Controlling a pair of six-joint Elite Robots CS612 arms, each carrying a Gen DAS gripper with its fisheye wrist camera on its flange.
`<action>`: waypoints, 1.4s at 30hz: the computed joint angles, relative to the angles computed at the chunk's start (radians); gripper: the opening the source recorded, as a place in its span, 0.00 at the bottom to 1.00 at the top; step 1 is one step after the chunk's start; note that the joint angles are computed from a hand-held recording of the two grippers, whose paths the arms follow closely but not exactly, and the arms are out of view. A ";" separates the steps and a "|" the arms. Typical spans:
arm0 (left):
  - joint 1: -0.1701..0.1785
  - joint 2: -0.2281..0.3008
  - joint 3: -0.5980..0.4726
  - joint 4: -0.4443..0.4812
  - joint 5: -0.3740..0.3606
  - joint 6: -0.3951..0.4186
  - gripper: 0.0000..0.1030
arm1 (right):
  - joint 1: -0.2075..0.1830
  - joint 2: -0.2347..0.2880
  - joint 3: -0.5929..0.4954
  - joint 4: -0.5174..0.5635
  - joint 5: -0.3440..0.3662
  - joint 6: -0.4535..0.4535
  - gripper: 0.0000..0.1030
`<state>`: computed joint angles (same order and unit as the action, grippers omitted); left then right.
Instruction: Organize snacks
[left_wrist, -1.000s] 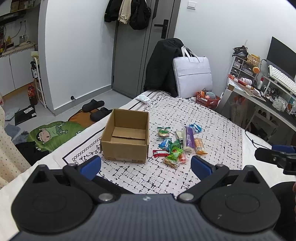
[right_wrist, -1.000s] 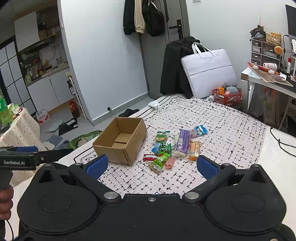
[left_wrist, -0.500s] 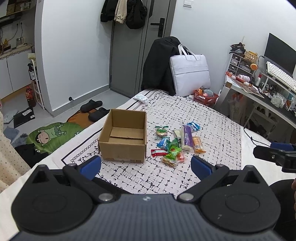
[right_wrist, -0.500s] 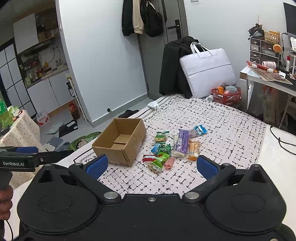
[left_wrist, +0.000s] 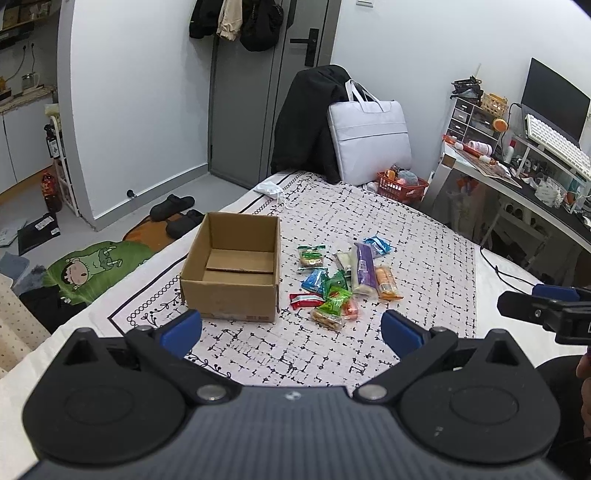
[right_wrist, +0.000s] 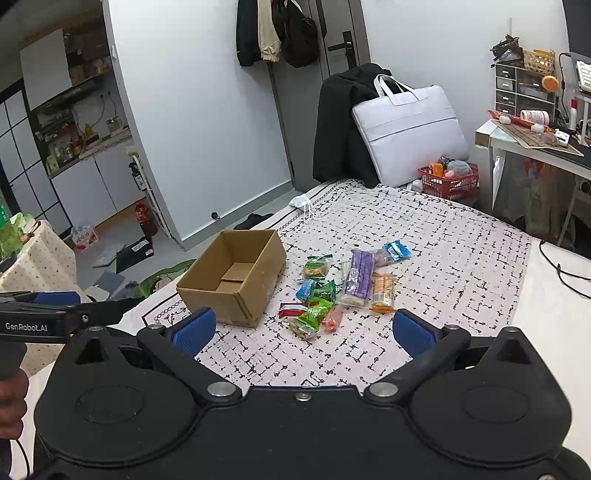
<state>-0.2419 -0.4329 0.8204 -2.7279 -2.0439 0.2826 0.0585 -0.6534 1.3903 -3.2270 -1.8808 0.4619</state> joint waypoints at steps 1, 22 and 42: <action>-0.001 0.002 -0.004 0.004 0.001 -0.001 1.00 | -0.002 0.001 -0.002 0.000 0.004 -0.003 1.00; -0.037 0.107 -0.197 0.172 0.034 -0.002 1.00 | -0.054 0.032 -0.050 0.107 0.071 0.004 1.00; -0.075 0.258 -0.466 0.334 0.049 -0.060 0.98 | -0.120 0.089 -0.129 0.183 0.191 -0.004 0.96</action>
<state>-0.3168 -0.1749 0.3543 -2.3942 -1.9948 0.2228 -0.0612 -0.5649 1.2612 -3.0438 -1.6894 0.4583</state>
